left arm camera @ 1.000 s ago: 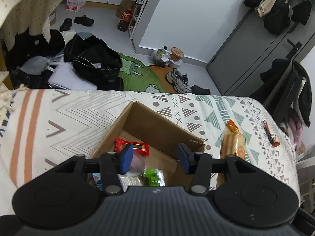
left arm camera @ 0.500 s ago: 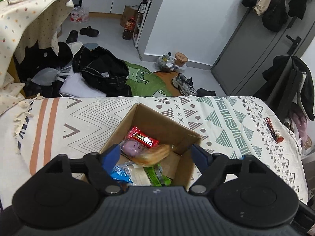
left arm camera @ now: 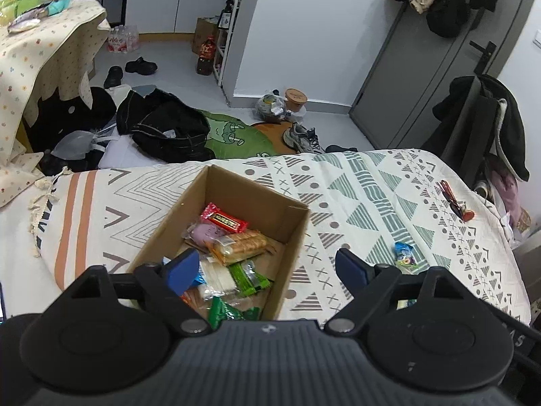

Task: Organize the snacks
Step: 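Move both grippers back over the remaining snacks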

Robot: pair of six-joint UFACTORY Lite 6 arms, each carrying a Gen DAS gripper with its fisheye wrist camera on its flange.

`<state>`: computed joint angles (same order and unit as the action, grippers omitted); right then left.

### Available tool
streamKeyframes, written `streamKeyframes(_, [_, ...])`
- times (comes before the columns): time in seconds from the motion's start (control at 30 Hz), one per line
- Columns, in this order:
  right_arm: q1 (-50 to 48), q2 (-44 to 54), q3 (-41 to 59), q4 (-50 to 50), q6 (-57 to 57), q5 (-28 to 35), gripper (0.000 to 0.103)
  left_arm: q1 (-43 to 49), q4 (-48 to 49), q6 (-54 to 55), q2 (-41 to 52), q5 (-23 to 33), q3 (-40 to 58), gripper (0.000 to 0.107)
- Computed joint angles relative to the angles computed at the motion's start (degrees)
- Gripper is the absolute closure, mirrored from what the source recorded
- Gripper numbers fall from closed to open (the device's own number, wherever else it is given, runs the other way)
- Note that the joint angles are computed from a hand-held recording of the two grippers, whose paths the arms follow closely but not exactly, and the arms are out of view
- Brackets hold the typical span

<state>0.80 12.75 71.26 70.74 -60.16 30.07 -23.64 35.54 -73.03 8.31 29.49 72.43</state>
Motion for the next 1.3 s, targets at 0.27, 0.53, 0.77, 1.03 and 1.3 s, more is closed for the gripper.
streamKeyframes(0.27, [-5.2, -0.5, -0.1, -1.0, -1.9, 3.5, 0.023, -4.7, 3.8, -5.1, 1.8, 3.2, 3.0, 0.016])
streamKeyframes(0.53, [-11.1, 0.6, 1.0, -0.1, -1.8, 4.5, 0.023, -7.5, 6.3, -9.2, 5.5, 3.6, 6.6, 0.013])
streamKeyframes(0.77, [-14.7, 5.2, 4.4, -1.6, 1.9, 4.9, 0.023, -9.3, 5.2, -8.5, 12.0, 3.2, 12.7, 0.013])
streamKeyframes(1.03, [-16.8, 9.1, 6.3, -2.0, 5.7, 1.6, 0.002, -10.1, 1.4, -5.5, 20.7, -0.8, 19.7, 0.013])
streamKeyframes(1.3, [-18.3, 18.0, 10.3, -5.7, 14.1, 1.8, 0.027, -11.0, -9.5, 5.9, 34.4, 0.1, 33.8, 0.011])
